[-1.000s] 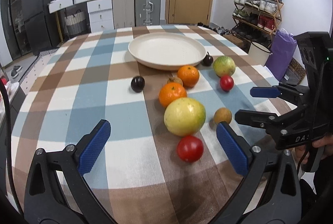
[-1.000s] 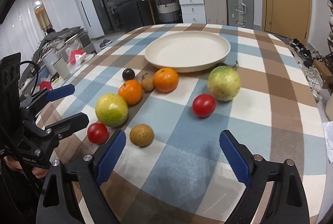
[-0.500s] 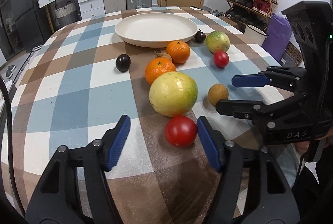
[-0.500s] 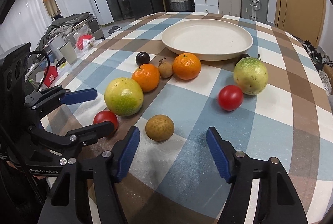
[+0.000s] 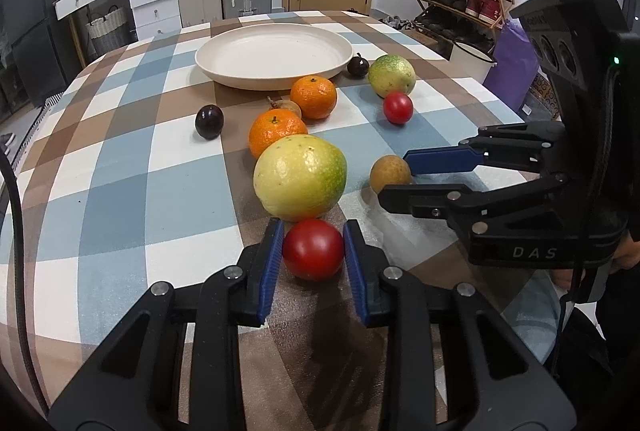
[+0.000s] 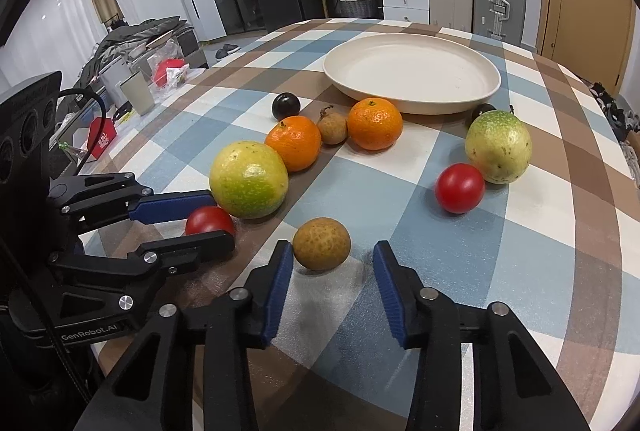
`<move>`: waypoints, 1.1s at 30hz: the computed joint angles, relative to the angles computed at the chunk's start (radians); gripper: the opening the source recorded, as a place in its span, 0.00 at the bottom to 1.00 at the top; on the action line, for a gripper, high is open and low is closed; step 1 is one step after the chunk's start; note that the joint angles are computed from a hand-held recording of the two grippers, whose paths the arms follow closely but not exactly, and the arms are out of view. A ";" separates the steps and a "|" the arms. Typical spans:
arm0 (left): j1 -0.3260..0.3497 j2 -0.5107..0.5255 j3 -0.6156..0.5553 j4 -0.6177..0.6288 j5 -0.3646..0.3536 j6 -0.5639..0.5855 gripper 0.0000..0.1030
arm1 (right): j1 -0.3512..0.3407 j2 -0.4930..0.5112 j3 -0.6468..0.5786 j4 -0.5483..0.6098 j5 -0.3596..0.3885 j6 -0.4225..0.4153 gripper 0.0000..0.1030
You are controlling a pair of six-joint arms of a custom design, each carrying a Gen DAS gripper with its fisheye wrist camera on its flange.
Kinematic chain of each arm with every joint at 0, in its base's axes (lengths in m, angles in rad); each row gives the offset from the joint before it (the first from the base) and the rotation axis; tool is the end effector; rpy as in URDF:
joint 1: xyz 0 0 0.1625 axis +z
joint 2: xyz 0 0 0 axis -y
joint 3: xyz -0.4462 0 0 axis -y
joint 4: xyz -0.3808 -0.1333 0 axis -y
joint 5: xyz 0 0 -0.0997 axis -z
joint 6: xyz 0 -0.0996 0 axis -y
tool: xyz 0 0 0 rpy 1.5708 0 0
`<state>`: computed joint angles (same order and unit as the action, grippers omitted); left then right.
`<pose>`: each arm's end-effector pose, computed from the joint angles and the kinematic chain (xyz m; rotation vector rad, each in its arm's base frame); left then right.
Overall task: Organize fruits
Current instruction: 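Grasp the red tomato with the left tool while the right tool grasps the brown round fruit, then carry the tomato and the brown fruit over the white plate with both tools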
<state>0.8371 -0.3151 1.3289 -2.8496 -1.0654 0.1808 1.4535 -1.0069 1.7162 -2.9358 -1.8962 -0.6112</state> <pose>-0.3638 -0.6746 -0.0805 1.0995 2.4434 -0.5321 0.0231 -0.6713 0.2776 0.4825 -2.4928 0.6574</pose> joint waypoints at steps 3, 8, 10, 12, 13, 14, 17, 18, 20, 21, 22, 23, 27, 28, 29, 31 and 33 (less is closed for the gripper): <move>0.001 -0.003 0.002 0.001 -0.003 -0.004 0.27 | 0.000 -0.001 0.000 0.006 0.010 -0.006 0.32; 0.002 -0.005 0.003 -0.002 -0.005 -0.004 0.27 | -0.001 -0.002 0.001 0.010 0.020 -0.012 0.29; 0.001 -0.010 0.008 -0.009 -0.008 -0.004 0.27 | 0.000 -0.005 0.005 0.004 0.024 -0.013 0.29; 0.000 -0.014 0.010 -0.018 -0.012 -0.004 0.27 | -0.002 -0.009 0.009 -0.005 0.031 -0.012 0.29; 0.000 -0.018 0.014 -0.023 -0.014 -0.005 0.27 | -0.002 -0.013 0.011 -0.007 0.035 -0.011 0.29; -0.001 -0.022 0.018 -0.029 -0.017 -0.006 0.27 | -0.002 -0.017 0.015 -0.014 0.038 -0.011 0.29; -0.003 -0.032 0.028 -0.059 -0.022 -0.004 0.27 | -0.003 -0.029 0.022 -0.036 0.053 -0.012 0.29; -0.004 -0.035 0.030 -0.069 -0.023 -0.002 0.27 | -0.004 -0.034 0.024 -0.046 0.060 -0.012 0.29; -0.005 -0.039 0.031 -0.089 -0.022 -0.001 0.27 | -0.003 -0.042 0.027 -0.061 0.071 -0.011 0.29; -0.005 -0.042 0.032 -0.098 -0.023 -0.004 0.27 | -0.003 -0.045 0.028 -0.072 0.077 -0.011 0.29; -0.006 -0.043 0.032 -0.108 -0.023 -0.006 0.27 | -0.003 -0.048 0.029 -0.083 0.082 -0.009 0.29; -0.006 -0.045 0.030 -0.117 -0.021 -0.008 0.27 | -0.004 -0.051 0.028 -0.091 0.088 -0.007 0.29; -0.005 -0.042 0.007 -0.143 -0.003 -0.005 0.27 | -0.007 -0.060 0.028 -0.128 0.110 0.008 0.29; -0.005 -0.040 -0.001 -0.146 0.001 -0.005 0.27 | -0.007 -0.062 0.027 -0.136 0.115 0.010 0.29; -0.004 -0.037 -0.011 -0.146 0.006 -0.006 0.27 | -0.007 -0.063 0.022 -0.136 0.120 0.013 0.29; -0.004 -0.028 -0.033 -0.147 0.017 -0.003 0.27 | -0.007 -0.065 0.014 -0.138 0.125 0.018 0.29; -0.005 -0.015 -0.060 -0.150 0.033 0.003 0.27 | -0.008 -0.065 0.004 -0.136 0.129 0.022 0.29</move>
